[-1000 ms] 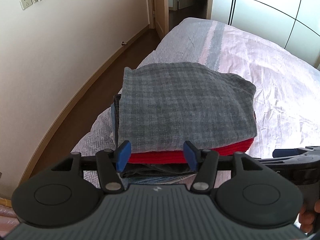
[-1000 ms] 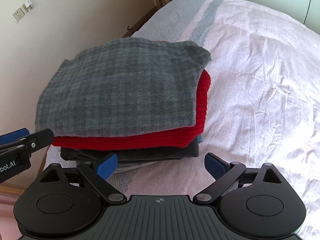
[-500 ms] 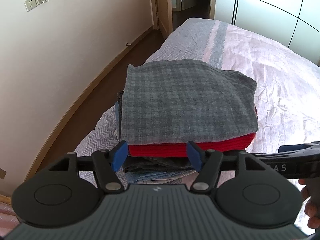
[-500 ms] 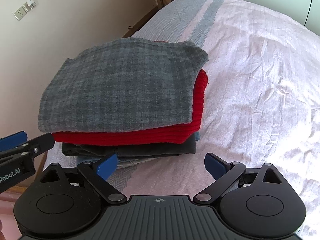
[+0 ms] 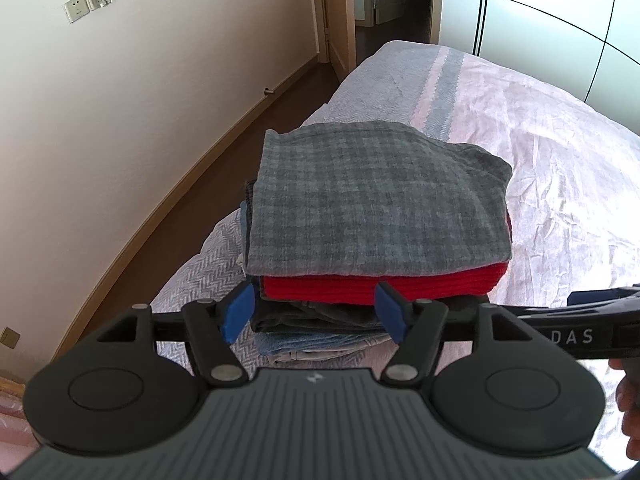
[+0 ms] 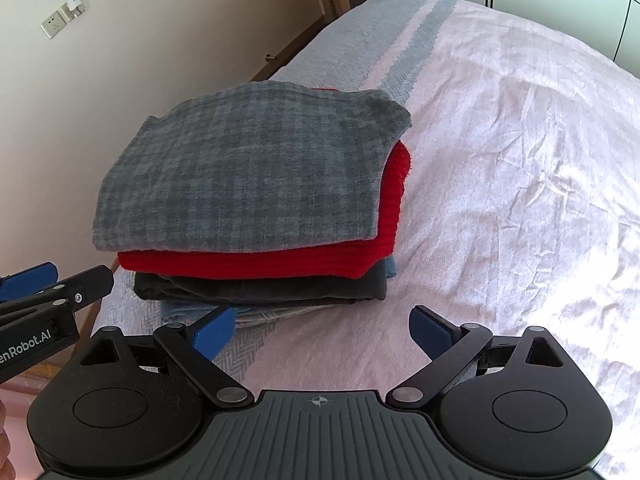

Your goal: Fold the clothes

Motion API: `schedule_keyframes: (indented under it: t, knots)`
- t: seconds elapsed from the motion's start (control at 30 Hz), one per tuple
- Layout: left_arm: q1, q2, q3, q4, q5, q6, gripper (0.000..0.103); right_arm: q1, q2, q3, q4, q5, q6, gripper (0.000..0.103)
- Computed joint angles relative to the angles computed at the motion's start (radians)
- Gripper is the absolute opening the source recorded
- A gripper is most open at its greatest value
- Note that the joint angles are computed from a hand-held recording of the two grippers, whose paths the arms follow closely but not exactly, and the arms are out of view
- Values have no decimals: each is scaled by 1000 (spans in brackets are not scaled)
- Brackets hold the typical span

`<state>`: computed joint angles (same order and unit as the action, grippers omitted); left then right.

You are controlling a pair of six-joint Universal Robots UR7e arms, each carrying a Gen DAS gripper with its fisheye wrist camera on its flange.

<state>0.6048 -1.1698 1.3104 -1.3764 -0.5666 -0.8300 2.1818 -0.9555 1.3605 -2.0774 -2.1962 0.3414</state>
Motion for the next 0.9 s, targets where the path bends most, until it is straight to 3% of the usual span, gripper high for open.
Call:
schedule_keyframes:
  t: [0.9]
  knots:
    - [-69, -36, 31, 136, 10, -178, 65, 26, -58, 46, 19, 1, -44, 96]
